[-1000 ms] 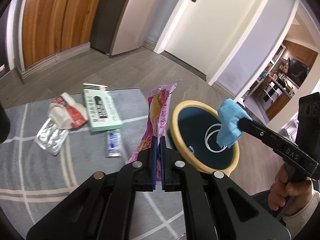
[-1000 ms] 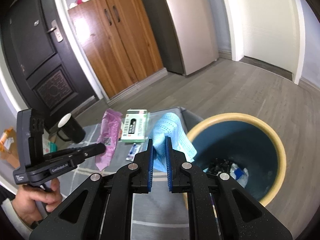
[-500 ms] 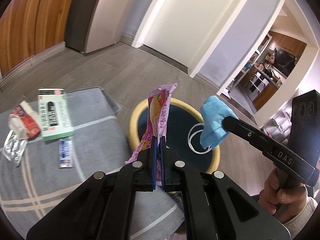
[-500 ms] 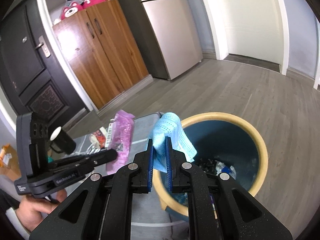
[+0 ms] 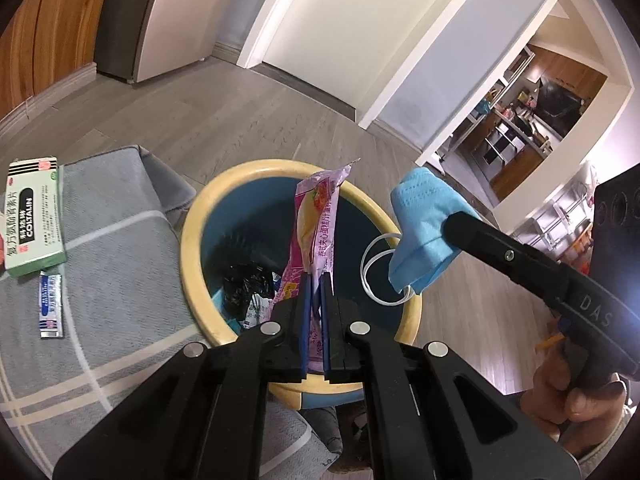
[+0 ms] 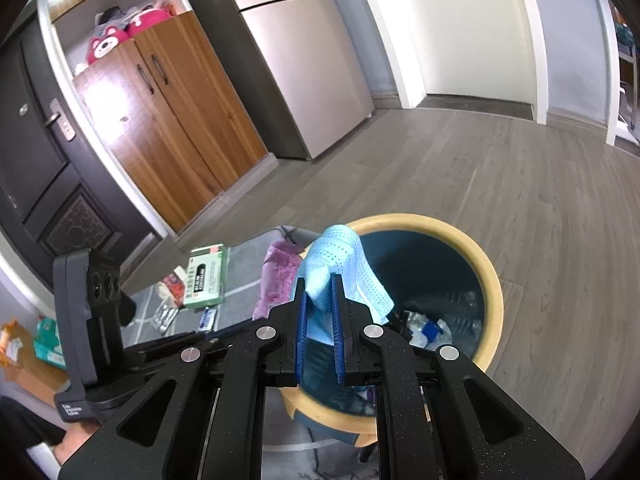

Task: Collect trash
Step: 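Carry the pink packet and blue mask over the bin with both grippers, then open both grippers to drop the packet and mask into the bin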

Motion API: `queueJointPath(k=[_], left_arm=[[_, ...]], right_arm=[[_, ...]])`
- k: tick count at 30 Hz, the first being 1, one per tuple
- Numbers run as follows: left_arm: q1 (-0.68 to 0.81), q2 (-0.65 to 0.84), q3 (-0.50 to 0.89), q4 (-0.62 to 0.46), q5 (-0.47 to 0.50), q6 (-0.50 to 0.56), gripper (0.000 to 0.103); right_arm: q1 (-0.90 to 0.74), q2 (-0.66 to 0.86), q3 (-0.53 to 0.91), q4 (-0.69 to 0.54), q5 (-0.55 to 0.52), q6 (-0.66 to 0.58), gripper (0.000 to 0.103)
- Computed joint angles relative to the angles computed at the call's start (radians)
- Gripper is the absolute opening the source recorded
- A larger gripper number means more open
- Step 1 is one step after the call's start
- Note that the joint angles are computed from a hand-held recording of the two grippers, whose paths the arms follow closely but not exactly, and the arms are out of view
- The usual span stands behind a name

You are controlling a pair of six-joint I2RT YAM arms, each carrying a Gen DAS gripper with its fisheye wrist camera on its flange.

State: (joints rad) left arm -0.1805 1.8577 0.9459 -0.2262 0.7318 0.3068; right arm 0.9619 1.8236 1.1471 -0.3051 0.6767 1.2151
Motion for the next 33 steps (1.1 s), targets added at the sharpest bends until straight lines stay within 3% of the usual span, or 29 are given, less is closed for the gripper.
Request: queueJointPath(k=[4, 9, 14, 19, 22, 24, 33], left_arm=[[0.011, 0.027, 0.028, -0.008, -0.002, -0.001, 0.014], [0.037, 0.026, 0.027, -0.002, 0.014, -0.008, 0.036], [0.067, 0.012, 0.02, -0.002, 0.014, 0.001, 0.048], [0.11, -0.006, 0.026, -0.018, 0.01, 0.022, 0.061], [0.15, -0.014, 0.032, -0.034, 0.01, 0.051, 0.063], [0.18, -0.018, 0.038, -0.04, 0.01, 0.065, 0.07], [0.32, 0.017, 0.108, -0.106, 0.005, 0.139, 0.072]], right_arm=[[-0.008, 0.007, -0.004, -0.001, -0.009, 0.008, 0.012], [-0.017, 0.02, 0.003, -0.007, -0.023, 0.02, 0.013], [-0.03, 0.047, 0.028, -0.039, -0.055, 0.021, 0.013], [-0.033, 0.081, 0.048, -0.074, -0.071, 0.043, 0.036], [-0.028, 0.087, 0.059, -0.085, -0.061, 0.044, 0.046], [-0.023, 0.092, 0.065, -0.085, -0.055, 0.046, 0.051], [-0.02, 0.121, 0.115, -0.071, -0.064, 0.012, 0.064]])
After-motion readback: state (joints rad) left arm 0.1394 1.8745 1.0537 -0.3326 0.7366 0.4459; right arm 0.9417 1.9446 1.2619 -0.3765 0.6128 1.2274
